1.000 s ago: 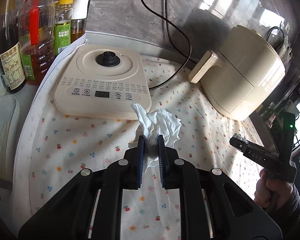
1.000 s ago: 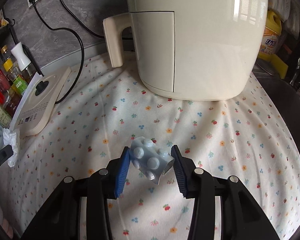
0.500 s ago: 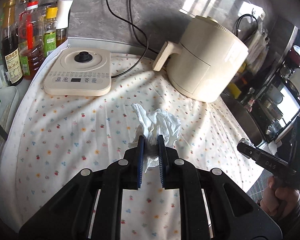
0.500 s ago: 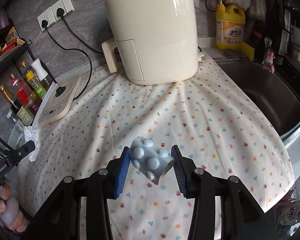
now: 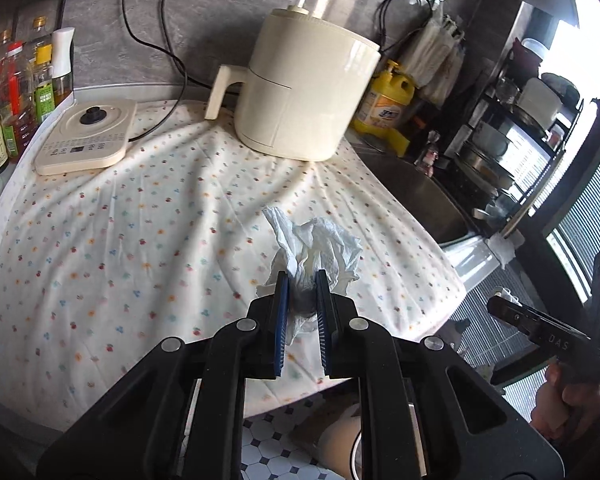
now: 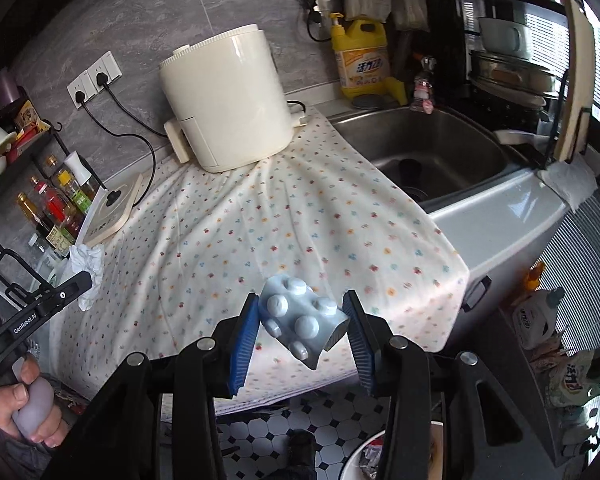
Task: Collect trash
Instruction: 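Carry the tissue and blister pack with both tools over the bucket, then open the right tool to drop the blister pack while the left tool releases the tissue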
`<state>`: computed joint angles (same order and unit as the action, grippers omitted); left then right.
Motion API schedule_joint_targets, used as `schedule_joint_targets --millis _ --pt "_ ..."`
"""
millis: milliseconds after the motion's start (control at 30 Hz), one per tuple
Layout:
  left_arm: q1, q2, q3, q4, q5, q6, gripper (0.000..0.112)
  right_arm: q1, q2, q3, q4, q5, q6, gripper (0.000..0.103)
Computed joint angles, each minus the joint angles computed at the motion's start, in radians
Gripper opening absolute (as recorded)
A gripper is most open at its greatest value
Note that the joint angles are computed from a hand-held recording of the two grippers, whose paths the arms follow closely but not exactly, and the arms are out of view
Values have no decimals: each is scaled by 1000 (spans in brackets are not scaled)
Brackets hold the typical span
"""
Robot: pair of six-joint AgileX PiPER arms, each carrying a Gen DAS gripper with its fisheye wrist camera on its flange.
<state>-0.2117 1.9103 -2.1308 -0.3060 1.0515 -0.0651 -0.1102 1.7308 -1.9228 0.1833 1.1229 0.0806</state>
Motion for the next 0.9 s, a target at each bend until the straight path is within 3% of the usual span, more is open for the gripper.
schedule_joint_targets --millis 367,733,833,867,900 --pt "-225 -158 281 70 -102 -93 14 -297 -312 473 135 -58 -229 42" --pt "-407 -158 445 77 -169 -154 14 -546 -442 740 224 -29 -459 43" --pt "-441 -157 473 82 -174 -162 14 -584 -448 811 260 -52 -525 50" --pt "-450 -156 480 83 -173 -164 14 -588 -443 830 261 -67 -539 61" --pt "-457 -154 485 83 -170 -163 14 -588 -433 839 247 -79 -535 64"
